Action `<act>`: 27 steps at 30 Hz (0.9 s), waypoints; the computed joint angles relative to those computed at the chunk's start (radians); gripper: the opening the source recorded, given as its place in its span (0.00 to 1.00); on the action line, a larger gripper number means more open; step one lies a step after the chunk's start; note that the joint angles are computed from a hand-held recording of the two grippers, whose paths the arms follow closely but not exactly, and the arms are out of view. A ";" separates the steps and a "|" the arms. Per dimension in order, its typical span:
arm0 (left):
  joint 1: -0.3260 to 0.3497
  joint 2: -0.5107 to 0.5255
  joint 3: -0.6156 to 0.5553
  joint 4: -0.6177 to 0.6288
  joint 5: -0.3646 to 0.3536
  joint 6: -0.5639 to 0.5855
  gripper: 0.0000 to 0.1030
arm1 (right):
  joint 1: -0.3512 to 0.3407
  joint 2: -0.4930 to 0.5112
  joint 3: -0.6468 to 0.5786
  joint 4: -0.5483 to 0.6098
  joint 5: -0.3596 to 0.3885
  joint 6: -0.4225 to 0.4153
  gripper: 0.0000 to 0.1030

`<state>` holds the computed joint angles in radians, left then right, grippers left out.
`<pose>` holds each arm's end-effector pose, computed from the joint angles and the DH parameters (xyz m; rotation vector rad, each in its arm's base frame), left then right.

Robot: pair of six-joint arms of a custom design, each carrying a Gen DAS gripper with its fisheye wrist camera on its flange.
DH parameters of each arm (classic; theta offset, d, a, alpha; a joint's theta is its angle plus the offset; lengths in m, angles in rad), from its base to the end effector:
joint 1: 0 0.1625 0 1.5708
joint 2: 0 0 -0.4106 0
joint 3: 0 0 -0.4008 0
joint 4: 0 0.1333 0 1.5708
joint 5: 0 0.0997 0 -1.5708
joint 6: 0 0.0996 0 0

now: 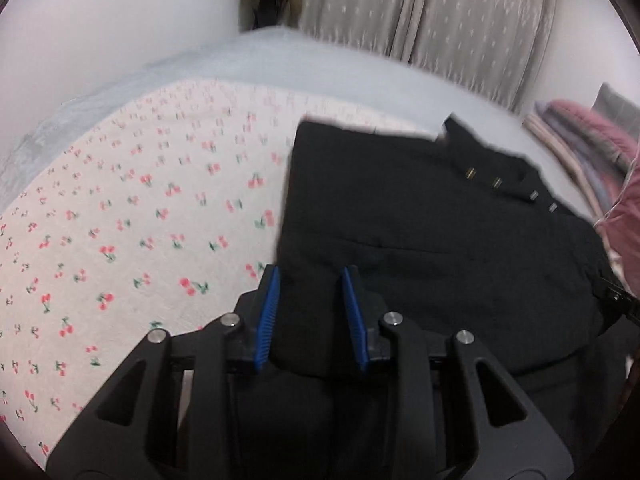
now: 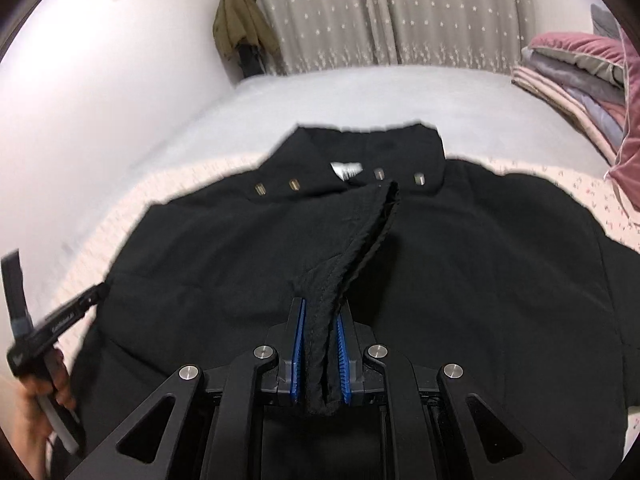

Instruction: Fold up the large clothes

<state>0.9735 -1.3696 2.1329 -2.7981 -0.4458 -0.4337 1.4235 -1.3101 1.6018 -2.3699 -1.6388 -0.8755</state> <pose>-0.0854 -0.5224 0.2940 -0.1419 2.1454 -1.0981 0.0334 -0.6369 0.4056 0.9661 -2.6038 0.5817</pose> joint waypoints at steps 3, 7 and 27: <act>0.003 -0.007 0.002 0.017 0.001 -0.014 0.36 | -0.029 0.007 0.014 0.006 -0.015 0.017 0.21; -0.010 -0.027 0.007 0.098 0.024 -0.072 0.44 | -0.080 -0.008 0.033 -0.052 0.000 0.031 0.48; -0.313 -0.241 0.135 0.503 -0.154 -0.526 0.99 | -0.309 -0.230 -0.086 0.007 0.003 0.220 0.82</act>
<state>0.6609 -1.6106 2.2677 -2.2947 -0.6001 -0.9596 1.1141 -1.5403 1.5155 -2.3626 -1.6355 -0.6557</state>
